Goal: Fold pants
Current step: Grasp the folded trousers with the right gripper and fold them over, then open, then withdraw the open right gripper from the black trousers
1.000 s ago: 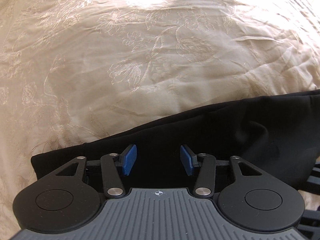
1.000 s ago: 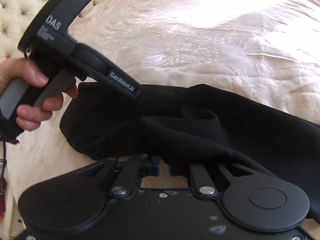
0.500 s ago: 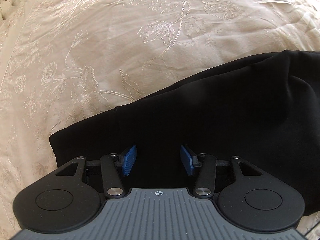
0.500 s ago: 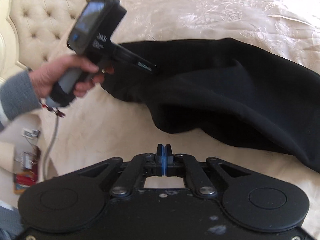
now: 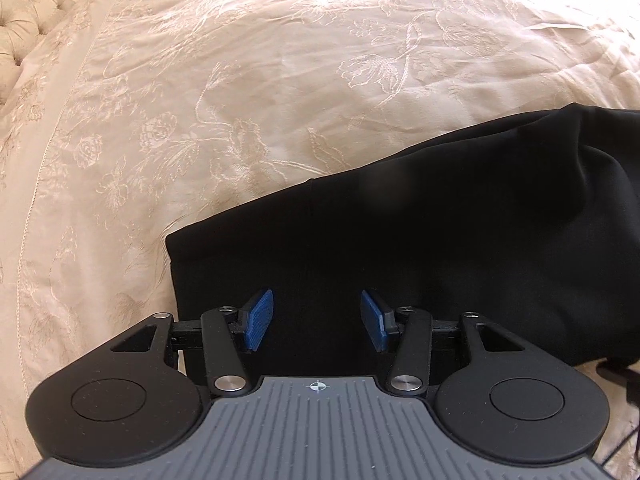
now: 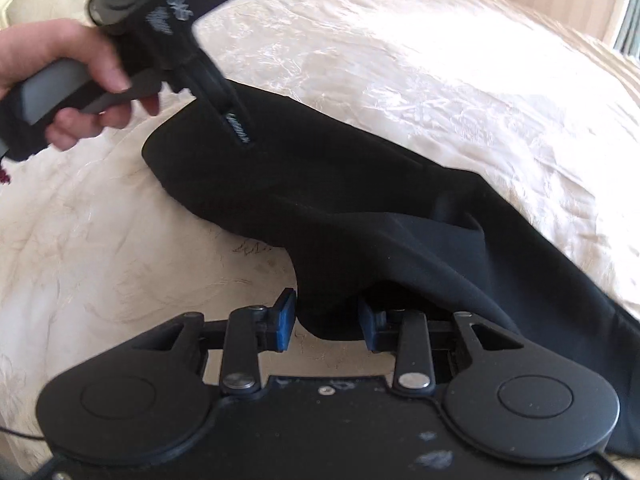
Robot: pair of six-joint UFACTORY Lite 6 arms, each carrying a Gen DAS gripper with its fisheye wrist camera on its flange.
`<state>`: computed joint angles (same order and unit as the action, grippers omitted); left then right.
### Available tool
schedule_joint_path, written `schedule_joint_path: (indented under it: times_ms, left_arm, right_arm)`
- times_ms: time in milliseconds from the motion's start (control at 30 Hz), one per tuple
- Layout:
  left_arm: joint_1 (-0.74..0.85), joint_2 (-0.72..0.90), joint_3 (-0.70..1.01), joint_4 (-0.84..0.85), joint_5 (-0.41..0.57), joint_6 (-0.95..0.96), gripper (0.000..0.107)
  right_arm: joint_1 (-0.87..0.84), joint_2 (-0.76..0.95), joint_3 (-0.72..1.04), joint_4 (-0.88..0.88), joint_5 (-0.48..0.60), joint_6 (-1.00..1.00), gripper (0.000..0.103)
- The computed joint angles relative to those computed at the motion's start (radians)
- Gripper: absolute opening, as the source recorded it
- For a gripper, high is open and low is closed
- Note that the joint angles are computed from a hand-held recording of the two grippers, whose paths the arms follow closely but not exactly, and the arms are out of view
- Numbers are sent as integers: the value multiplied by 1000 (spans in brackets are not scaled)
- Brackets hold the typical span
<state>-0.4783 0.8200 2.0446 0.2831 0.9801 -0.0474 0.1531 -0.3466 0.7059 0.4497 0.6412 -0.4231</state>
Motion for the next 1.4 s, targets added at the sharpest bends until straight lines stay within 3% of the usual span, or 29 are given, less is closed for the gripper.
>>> schedule_joint_path:
  times_ms: [67, 200, 567, 667, 733, 867, 1000, 1267, 1400]
  left_arm:
    - [18, -66, -82, -4, -25, 0, 47]
    - [45, -161, -207, -8, -54, -10, 47]
    - [51, -245, -383, -63, -132, -20, 47]
    - [17, -235, -452, 71, -188, -106, 48]
    - [11, -145, -390, 157, -128, -183, 49]
    - [46, -128, -320, 83, -91, -185, 48]
    - [17, -263, -403, 36, -131, -162, 48]
    - [-151, -490, -596, -320, -220, 108, 48]
    - [-281, -433, -599, -197, -279, -10, 48]
  right_arm:
    - [-92, 55, 50, 156, 112, -101, 12]
    - [-214, 79, 21, 269, 279, -107, 11]
    - [-184, 209, 31, 275, 236, -27, 11]
    - [-196, 241, 46, 276, 229, -8, 11]
    - [-180, 223, 49, 255, 223, 19, 12]
    - [-169, 118, 63, 174, 282, 76, 18]
    - [-266, -13, 64, 156, 393, 47, 18]
    - [-496, -90, 97, 87, 474, 62, 18]
    - [-609, -77, 102, 85, 472, 21, 18]
